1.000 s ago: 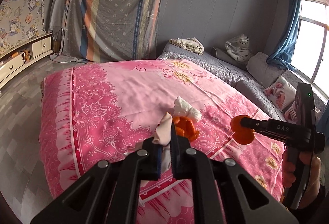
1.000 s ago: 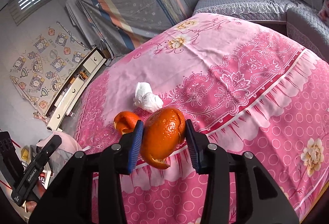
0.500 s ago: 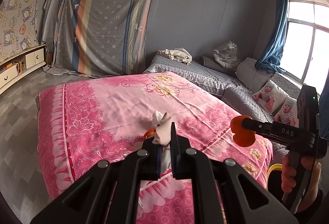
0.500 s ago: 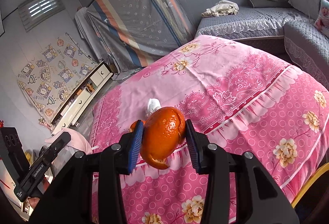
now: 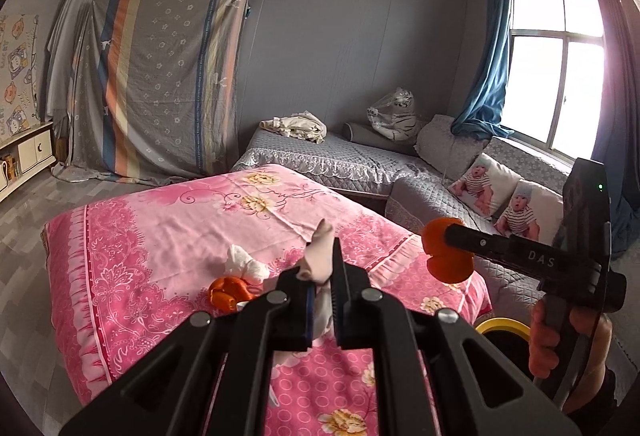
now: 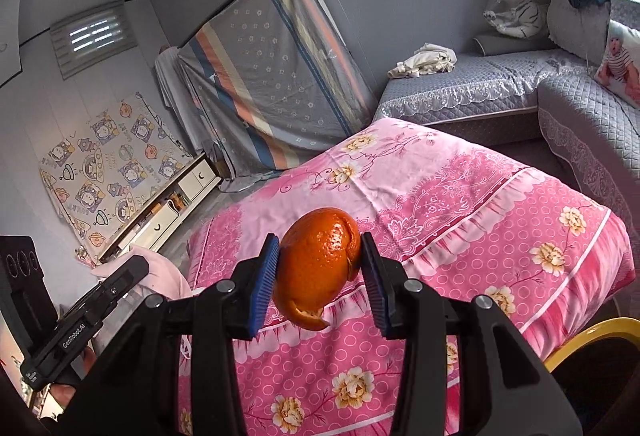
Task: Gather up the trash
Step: 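Carry the cloth bundle and large orange over the yellow-rimmed bin with both tools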
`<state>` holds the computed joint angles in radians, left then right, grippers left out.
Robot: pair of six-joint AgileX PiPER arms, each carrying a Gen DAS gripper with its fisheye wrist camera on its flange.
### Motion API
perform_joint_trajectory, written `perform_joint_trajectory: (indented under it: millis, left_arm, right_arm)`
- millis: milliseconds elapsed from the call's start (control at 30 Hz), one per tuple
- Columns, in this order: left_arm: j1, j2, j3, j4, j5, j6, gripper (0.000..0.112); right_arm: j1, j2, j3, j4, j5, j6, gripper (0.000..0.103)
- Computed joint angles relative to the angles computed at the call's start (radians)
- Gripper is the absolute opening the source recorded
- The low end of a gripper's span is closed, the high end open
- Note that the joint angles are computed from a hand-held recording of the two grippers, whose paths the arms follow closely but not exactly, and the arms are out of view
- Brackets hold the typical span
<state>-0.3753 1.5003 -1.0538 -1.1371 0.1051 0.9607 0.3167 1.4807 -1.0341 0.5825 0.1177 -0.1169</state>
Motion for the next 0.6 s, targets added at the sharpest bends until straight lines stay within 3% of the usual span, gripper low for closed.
perform_joint_trajectory:
  millis: [133,367,600]
  left_arm:
    - [-0.059,0.007,-0.021,0.103,-0.01,-0.096,0.006]
    - [-0.163,0.036,-0.07,0.283,-0.02,-0.26,0.006]
    - [-0.236,0.09,-0.137,0.352,-0.009,-0.314,0.006]
  right_arm:
    - [-0.038,-0.065,0.067,0.161,-0.017,-0.158,0.039]
    - [-0.141,-0.169,0.183,0.597,-0.006,-0.592,0.039]
    - [-0.26,-0.292,0.312,0.804,0.014,-0.805,0.039]
